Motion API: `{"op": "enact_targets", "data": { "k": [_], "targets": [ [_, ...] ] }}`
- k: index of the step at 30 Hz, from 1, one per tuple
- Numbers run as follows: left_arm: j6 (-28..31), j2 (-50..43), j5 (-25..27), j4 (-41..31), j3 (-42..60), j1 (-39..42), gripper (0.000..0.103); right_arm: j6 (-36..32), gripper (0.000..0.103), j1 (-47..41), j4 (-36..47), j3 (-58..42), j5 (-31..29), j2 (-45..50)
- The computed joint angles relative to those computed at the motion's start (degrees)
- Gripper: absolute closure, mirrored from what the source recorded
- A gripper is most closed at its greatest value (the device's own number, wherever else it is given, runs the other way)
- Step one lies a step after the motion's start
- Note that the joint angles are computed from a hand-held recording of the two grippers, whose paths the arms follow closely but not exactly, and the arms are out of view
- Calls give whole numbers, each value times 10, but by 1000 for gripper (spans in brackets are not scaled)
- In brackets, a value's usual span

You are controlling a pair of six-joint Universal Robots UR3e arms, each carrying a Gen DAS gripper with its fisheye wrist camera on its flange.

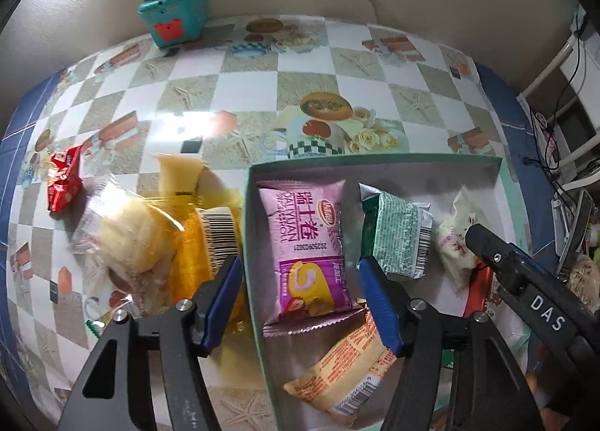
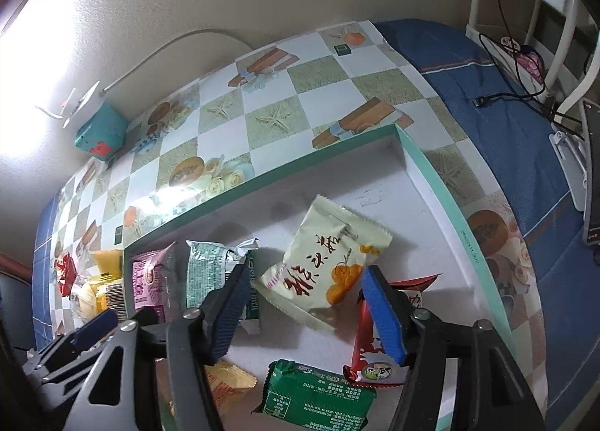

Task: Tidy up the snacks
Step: 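Withdraw both open grippers from the tray back toward the pile, then grasp the round cracker bag with green edge using the left gripper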

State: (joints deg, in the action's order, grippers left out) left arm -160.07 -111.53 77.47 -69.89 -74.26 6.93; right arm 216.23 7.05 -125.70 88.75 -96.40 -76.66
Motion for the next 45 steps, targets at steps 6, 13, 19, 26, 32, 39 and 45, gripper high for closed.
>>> {"op": "enact_targets", "data": {
  "k": [6, 13, 19, 26, 32, 39, 45],
  "targets": [
    [-6, 22, 19, 13, -10, 17, 18, 2, 14, 14, 27, -18, -19, 2],
    [-5, 46, 40, 70, -57, 39, 8, 5, 0, 41, 20, -19, -43, 6],
    [6, 64, 48, 89, -88, 52, 7, 14, 0, 67, 17, -18, -55, 7],
    [23, 100, 16, 107, -121, 87, 2, 13, 0, 111, 71, -78, -99, 32],
    [32, 122, -11, 101, -127, 128, 2, 20, 0, 140, 104, -132, -120, 53],
    [37, 142, -72, 65, -116, 203, 2, 58, 0, 165, 71, -151, -121, 62],
    [30, 136, -107, 50, -101, 259, 2, 70, 0, 186, 89, -205, -132, 103]
  ]
}}
